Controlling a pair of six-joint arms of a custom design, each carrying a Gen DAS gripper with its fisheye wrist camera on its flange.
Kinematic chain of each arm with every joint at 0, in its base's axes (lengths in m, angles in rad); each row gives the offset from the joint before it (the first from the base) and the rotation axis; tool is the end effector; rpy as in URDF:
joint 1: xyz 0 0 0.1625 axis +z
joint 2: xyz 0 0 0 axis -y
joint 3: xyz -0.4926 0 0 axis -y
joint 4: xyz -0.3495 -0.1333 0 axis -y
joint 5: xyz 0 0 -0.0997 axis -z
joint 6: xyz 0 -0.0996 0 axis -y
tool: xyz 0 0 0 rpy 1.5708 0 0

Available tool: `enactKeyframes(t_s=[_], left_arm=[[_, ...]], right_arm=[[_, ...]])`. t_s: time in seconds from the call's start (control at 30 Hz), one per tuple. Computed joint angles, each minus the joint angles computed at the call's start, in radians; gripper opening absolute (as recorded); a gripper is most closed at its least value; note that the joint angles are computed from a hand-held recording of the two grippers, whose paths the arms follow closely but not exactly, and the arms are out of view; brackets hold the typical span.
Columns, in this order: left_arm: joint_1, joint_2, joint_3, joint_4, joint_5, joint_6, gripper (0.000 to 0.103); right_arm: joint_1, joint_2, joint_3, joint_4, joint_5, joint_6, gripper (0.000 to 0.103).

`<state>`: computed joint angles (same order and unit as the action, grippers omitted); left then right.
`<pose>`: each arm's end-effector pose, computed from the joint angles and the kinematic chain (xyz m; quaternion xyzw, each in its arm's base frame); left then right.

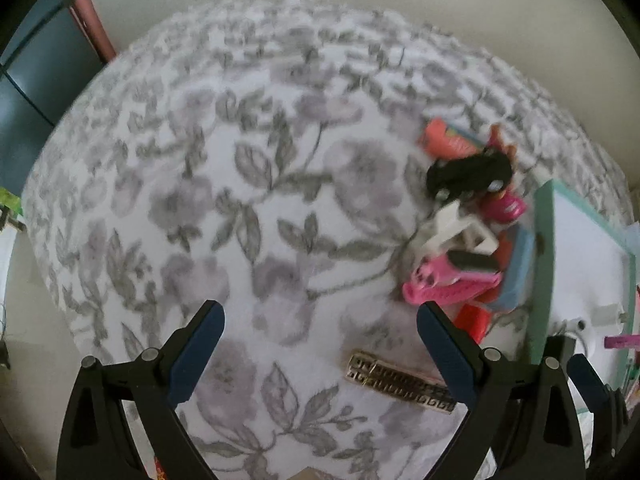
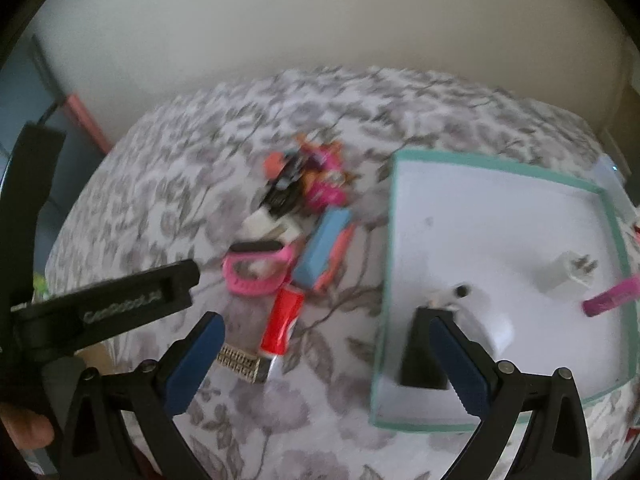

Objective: Organize rigid objects
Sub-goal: 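Grasp the gold patterned bar with the left tool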

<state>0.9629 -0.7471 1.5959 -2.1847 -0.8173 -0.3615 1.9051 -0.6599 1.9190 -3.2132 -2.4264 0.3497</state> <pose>-0.2187 -0.6670 0.1411 0.1563 0.9112 -0.0738 0.3740 0.2561 -0.5602 0.1085 -0.0859 -0.8926 0.2999 0.3256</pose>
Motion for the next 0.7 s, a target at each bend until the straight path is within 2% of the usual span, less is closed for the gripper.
enactKeyframes(t_s=[0.13,0.23,0.4,0.53,0.7], left_arm=[[0.029,0.000,-0.019,0.048,-0.076,-0.026,0.097],[0.043,-0.002,-0.023,0.052,-0.143,-0.018,0.097],[0.051,-0.003,-0.016,0.049,-0.195,0.018,0.097],[0.045,0.007,-0.004,0.061,-0.219,0.092,0.097],[0.024,0.022,0.003,0.075,-0.244,0.143,0.097]], right_arm=[[-0.005,0.003,-0.012,0.061,-0.017,0.021,0.103],[-0.014,-0.022,0.023,0.013,-0.011,0.061,0.103],[-0.020,-0.062,0.067,-0.015,-0.037,0.132,0.102],[-0.017,-0.080,0.072,0.063,-0.123,0.214,0.102],[-0.024,-0.094,0.089,0.054,-0.125,0.233,0.102]])
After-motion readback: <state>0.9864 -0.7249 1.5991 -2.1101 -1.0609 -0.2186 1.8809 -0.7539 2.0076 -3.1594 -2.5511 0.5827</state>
